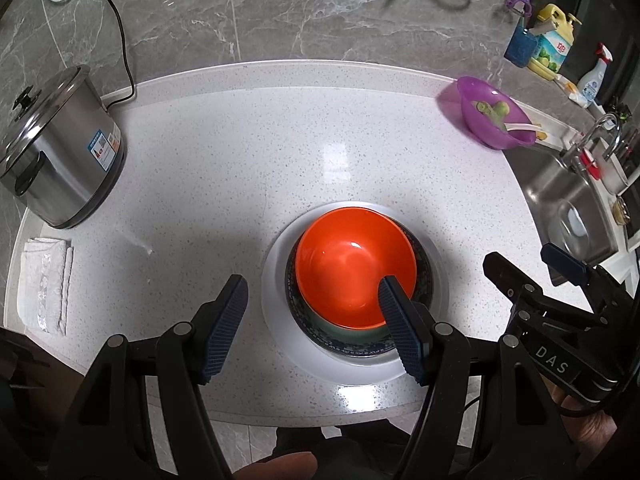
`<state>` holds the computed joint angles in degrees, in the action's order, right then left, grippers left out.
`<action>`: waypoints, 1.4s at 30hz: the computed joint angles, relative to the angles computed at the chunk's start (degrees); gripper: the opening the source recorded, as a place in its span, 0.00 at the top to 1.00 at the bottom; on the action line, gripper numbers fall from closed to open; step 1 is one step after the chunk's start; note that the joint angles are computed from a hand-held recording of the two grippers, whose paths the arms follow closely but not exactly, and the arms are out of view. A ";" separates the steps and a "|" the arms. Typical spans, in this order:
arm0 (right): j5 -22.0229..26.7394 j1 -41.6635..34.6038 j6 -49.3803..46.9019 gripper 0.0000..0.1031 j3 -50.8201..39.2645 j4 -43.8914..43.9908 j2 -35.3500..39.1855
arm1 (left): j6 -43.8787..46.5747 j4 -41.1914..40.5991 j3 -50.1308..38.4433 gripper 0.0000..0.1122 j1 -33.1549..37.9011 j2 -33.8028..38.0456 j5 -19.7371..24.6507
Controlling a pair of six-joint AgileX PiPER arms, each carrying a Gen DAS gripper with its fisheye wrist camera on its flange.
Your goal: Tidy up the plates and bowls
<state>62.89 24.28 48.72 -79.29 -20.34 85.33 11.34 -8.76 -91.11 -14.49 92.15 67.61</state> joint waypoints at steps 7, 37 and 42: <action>0.15 0.03 -0.01 0.17 -0.06 0.13 0.11 | -0.41 0.18 0.13 0.41 -0.37 0.01 -0.13; -0.33 -0.65 -1.04 0.17 0.50 0.44 0.22 | -1.67 0.87 0.91 0.41 -0.98 -0.04 -0.51; -0.69 -1.24 -1.82 0.17 0.64 0.63 0.27 | -2.50 1.38 0.92 0.41 -1.39 -0.05 -0.58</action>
<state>62.20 23.04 46.90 -78.64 -19.72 85.60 8.84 -7.38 -90.19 -15.88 92.11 67.03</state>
